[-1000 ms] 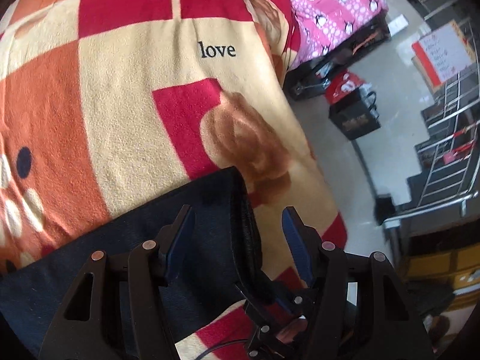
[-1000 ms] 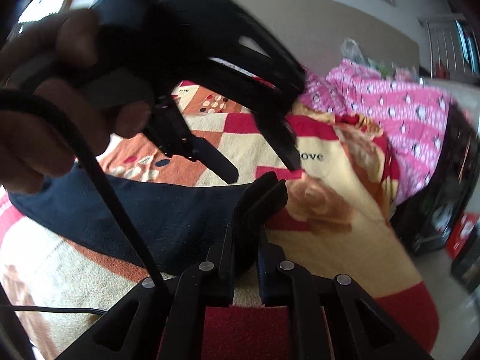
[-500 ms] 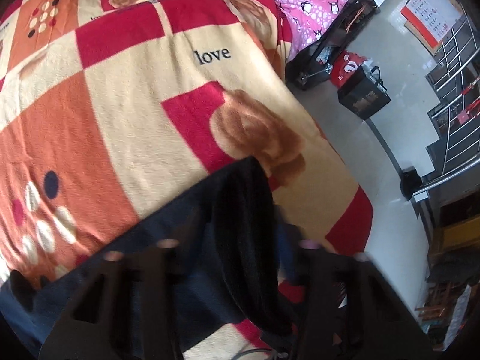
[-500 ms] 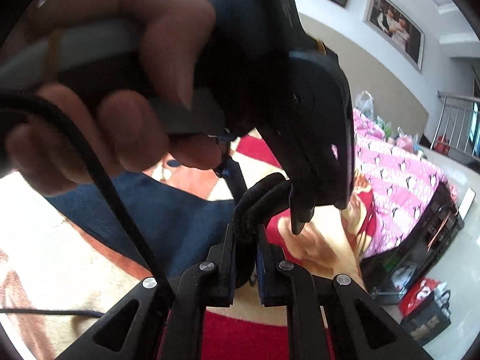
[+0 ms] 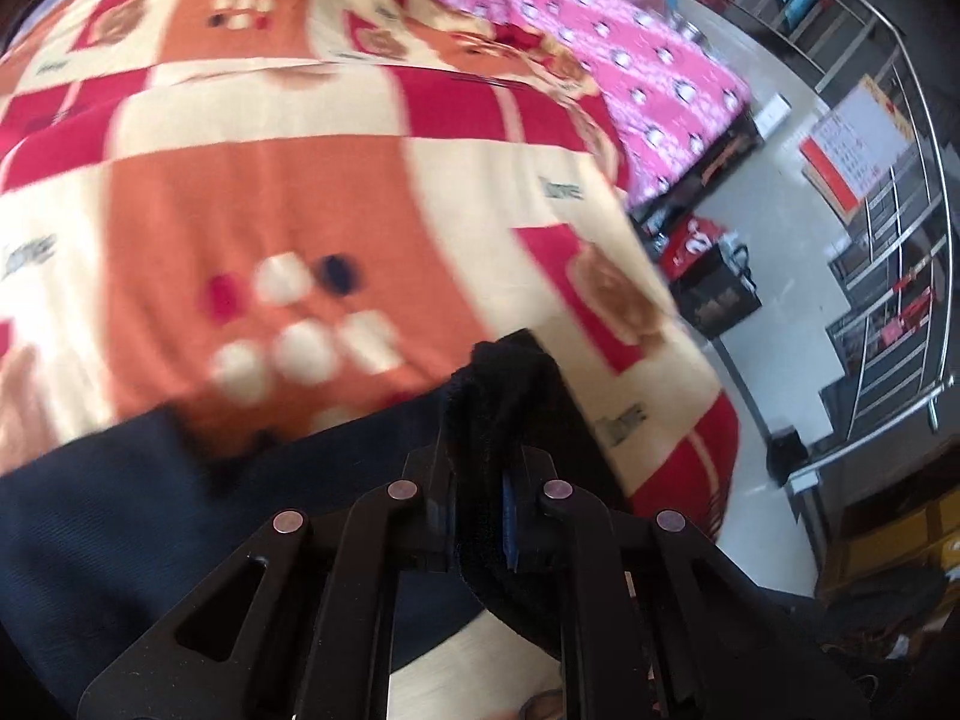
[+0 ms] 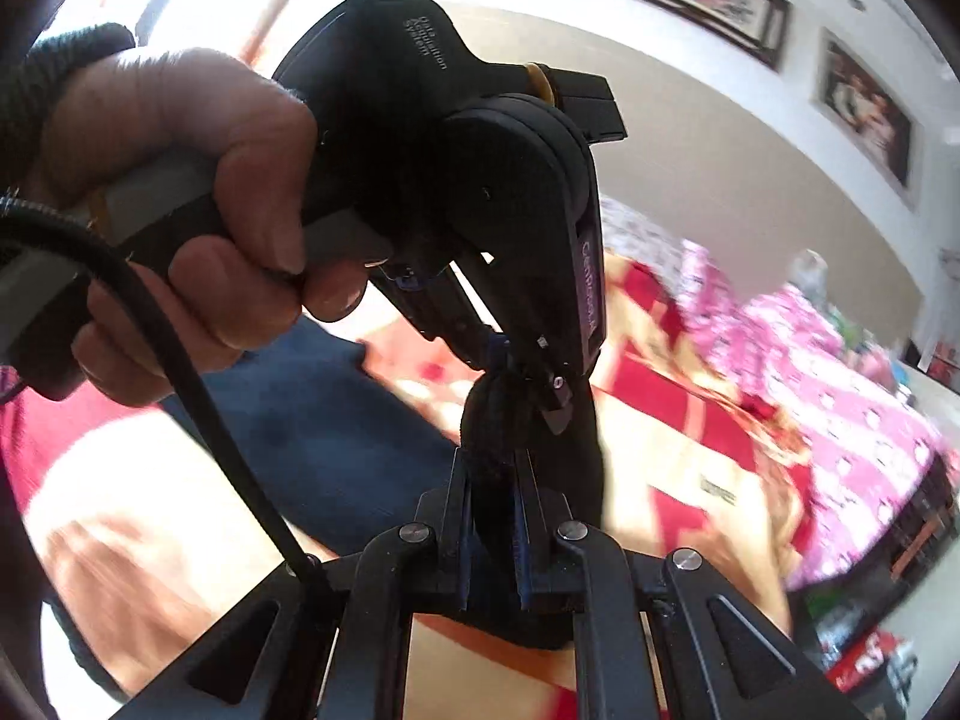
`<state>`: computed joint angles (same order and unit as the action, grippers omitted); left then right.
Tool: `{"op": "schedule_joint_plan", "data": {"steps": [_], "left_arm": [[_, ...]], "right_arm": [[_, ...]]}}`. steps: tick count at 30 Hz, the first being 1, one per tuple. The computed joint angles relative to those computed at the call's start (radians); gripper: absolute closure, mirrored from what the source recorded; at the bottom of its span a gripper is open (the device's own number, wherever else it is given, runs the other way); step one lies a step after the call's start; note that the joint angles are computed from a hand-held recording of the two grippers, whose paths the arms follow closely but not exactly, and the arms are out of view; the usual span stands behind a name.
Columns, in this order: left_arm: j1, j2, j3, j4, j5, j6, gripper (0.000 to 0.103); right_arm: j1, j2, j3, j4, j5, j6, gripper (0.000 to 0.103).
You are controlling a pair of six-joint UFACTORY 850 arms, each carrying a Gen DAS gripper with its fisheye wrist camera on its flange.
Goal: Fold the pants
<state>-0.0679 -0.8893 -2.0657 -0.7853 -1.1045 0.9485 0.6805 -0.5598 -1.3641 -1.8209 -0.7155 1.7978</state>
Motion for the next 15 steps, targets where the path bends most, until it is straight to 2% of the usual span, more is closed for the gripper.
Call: {"op": "schedule_joint_plan", "data": {"steps": [7, 12, 15], "left_arm": [[0.114, -0.107, -0.152, 0.028, -0.064, -0.047, 0.094], [0.144, -0.193, -0.256, 0.03, -0.116, -0.091, 0.093], [0.143, -0.216, -0.277, 0.061, -0.107, -0.111, 0.078]], "right_arm": [[0.034, -0.191, -0.303, 0.171, 0.113, -0.294, 0.093], [0.04, -0.278, -0.448, 0.346, 0.139, -0.479, 0.093], [0.039, -0.298, -0.473, 0.397, 0.137, -0.507, 0.093]]}}
